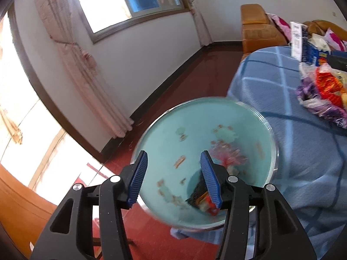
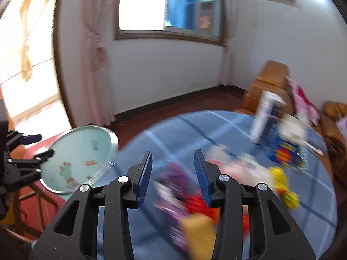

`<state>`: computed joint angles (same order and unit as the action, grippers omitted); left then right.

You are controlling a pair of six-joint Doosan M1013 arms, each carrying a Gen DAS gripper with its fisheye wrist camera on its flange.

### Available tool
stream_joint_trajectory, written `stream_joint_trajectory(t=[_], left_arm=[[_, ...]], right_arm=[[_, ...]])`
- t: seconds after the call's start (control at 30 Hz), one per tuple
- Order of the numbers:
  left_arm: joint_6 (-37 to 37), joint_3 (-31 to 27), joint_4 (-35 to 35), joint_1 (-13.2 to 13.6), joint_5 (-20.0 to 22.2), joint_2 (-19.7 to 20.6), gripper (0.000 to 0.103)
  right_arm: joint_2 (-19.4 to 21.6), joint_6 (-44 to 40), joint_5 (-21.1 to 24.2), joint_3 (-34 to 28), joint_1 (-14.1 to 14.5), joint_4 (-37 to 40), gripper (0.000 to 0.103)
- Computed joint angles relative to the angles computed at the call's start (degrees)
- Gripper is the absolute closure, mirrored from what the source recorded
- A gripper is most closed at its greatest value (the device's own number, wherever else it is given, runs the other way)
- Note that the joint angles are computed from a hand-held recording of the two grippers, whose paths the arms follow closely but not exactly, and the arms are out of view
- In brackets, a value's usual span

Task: Collect trash
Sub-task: 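Move both open tools back toward the trash on the table, then grasp the purple wrapper with the left tool while the right tool grasps the yellow sponge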

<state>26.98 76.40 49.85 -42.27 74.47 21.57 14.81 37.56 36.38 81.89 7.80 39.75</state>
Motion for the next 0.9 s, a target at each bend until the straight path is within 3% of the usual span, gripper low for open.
stream_joint_trajectory(t=[0.3,0.53,0.7,0.9], left_arm=[[6.3,-9.28,-1.24,-0.98,-4.36,6.18,0.052],[10.95,-18.81,-2.26,-1.02,-5.68,12.26,0.051],[11.67,-20.4,-2.46,-1.13,-4.58,13.27,0.05],[9.06,-13.27,-2.46,-1.59,-2.26,9.21,0.045]], right_arm=[[-0.46,18.65,-5.7,1.91,-8.0,-12.74,0.059],[-0.62,22.96,-5.69,3.13,-12.04,-13.66,0.054],[-1.77,18.05,-4.13,4.73,-12.03,-8.51,0.049],[-3.08,11.49,-1.98,6.53,-9.91,-2.05,0.049]])
